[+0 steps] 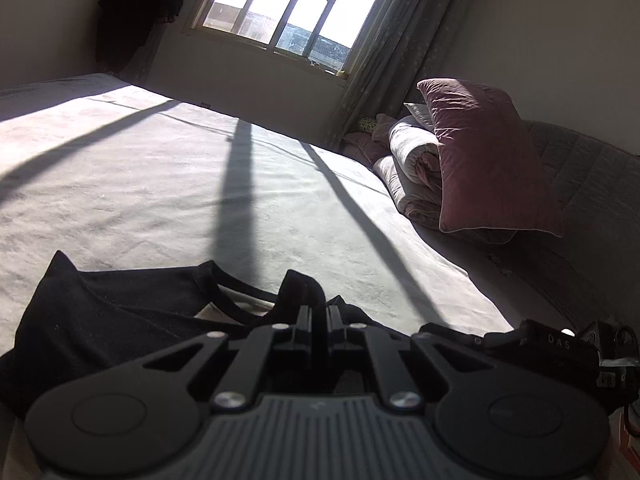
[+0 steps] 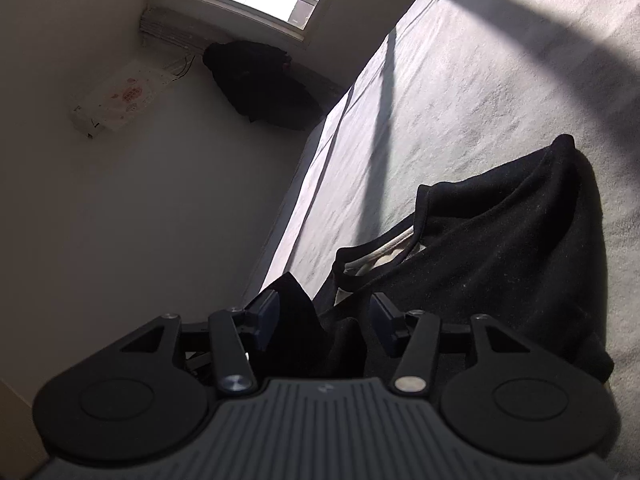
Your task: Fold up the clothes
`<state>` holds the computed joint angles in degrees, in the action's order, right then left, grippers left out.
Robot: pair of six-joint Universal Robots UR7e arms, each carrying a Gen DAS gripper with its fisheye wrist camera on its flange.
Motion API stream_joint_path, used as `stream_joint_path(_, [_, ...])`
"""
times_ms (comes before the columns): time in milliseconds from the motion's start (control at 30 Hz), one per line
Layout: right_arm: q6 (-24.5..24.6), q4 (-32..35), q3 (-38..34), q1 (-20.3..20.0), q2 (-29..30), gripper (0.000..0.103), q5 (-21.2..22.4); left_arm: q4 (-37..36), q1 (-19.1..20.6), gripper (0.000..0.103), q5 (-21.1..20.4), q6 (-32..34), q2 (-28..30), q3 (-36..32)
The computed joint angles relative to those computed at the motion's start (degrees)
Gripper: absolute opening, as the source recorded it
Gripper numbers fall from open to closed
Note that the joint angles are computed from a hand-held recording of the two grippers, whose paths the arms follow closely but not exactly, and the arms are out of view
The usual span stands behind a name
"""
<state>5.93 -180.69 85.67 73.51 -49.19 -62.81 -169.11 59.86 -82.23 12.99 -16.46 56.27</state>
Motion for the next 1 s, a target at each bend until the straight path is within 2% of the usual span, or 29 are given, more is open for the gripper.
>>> stream_joint_path(100, [5.37, 2.83, -0.92, -1.97, 0.56, 0.063, 7.06, 2.42, -0.56, 0.006, -3.93, 0.72, 0.59, 0.28])
stream_joint_path(233, [10.38, 1.41, -0.52, -3.55, 0.70, 0.063, 11.55, 8.88, -0.80, 0.008, -7.39, 2.47, 1.08, 0.12])
stream_joint_path(300, [10.78, 1.55, 0.30, -3.65, 0.01, 0.063, 10.62, 12.65, -0.60, 0.019, -9.24, 4.04, 1.01, -0.26])
stream_joint_path(367, [9.85, 2.03, 1.25, -3.47, -0.82, 0.063, 9.27, 14.33, -0.23, 0.049, -10.71, 5.12, 0.68, -0.63])
stream_joint_path(433, [8.51, 2.24, 2.16, -3.10, -1.61, 0.063, 7.87, 15.73, 0.27, 0.053, -11.75, 5.85, 0.24, -1.20])
stream_joint_path(500, [6.85, 2.36, 3.00, -2.60, -2.40, 0.062, 5.94, 17.65, 0.60, 0.054, -10.63, 6.24, -0.21, -2.28])
stream_joint_path(567, [4.44, 2.15, 3.73, -1.64, -3.10, 0.057, 2.37, 17.21, 0.44, 0.058, -4.90, 7.87, -0.27, -3.32])
stream_joint_path(633, [1.76, 1.57, 4.31, -0.27, -3.51, 0.044, -2.45, 14.87, 0.16, 0.058, 3.26, 10.20, 0.51, -5.00])
stream_joint_path(700, [-1.50, 0.50, 4.73, 1.67, -3.64, 0.018, -9.11, 11.45, 0.14, 0.058, 11.60, 11.99, 2.15, -7.66])
stream_joint_path(733, [-3.49, -0.09, 4.78, 2.67, -3.54, 0.014, -12.31, 9.68, 0.20, 0.058, 15.75, 13.10, 3.31, -9.57])
stream_joint_path(800, [-5.91, -2.57, 4.57, 4.04, -2.71, 0.010, -15.39, 6.75, 0.69, 0.058, 22.30, 14.71, 5.79, -14.13])
stream_joint_path(900, [-8.35, -7.88, 4.72, 5.23, -1.65, 0.009, -17.35, 4.75, 1.83, 0.068, 29.01, 15.24, 10.26, -22.74])
stream_joint_path(1000, [-10.37, -15.38, 5.86, 4.88, -1.11, 0.009, -15.17, 10.85, 3.27, 0.068, 30.15, 8.84, 12.81, -30.06])
